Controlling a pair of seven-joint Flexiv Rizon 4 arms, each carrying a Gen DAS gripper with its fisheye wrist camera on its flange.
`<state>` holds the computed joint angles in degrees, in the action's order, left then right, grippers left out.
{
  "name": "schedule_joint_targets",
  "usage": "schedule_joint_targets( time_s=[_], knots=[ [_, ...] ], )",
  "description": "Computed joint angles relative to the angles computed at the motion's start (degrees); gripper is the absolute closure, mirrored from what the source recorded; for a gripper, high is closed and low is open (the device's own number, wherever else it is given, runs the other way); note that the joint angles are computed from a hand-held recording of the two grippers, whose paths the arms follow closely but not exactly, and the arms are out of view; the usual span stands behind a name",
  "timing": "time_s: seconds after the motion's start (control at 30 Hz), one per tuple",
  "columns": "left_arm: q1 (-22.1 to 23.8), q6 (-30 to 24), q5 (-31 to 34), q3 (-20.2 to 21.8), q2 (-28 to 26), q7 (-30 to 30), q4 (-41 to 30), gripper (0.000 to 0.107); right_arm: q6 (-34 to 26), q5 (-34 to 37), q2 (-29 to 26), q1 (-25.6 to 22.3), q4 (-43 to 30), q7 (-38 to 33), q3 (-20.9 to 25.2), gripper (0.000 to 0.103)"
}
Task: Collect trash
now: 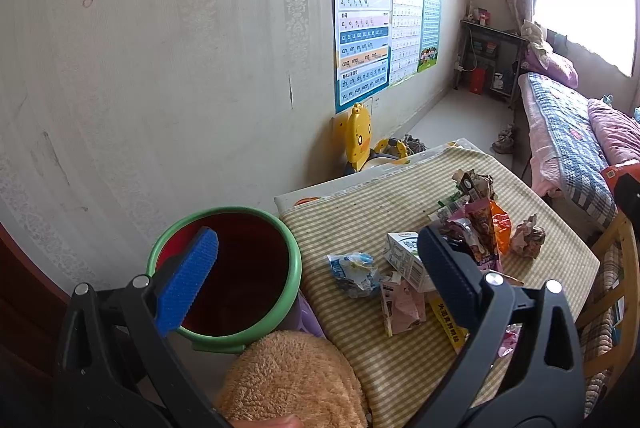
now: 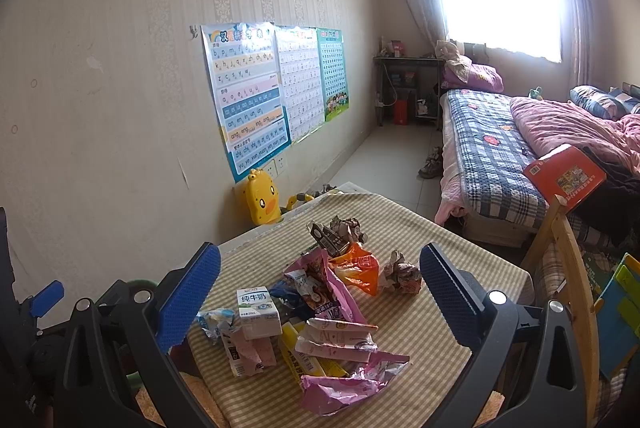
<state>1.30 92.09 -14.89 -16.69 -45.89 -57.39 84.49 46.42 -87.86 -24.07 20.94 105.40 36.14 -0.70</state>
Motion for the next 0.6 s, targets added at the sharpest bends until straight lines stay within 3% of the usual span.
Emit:
schedule_joint_targets(
  time_s=[0.6],
  knots=[
    [0.05,-0.13,-0.11,0.20,0.22,-0.28,-0.22,0.009,0.26,-0.04,-0.49,0.15,-0.34,0.20,-0.19,0.007]
  ],
)
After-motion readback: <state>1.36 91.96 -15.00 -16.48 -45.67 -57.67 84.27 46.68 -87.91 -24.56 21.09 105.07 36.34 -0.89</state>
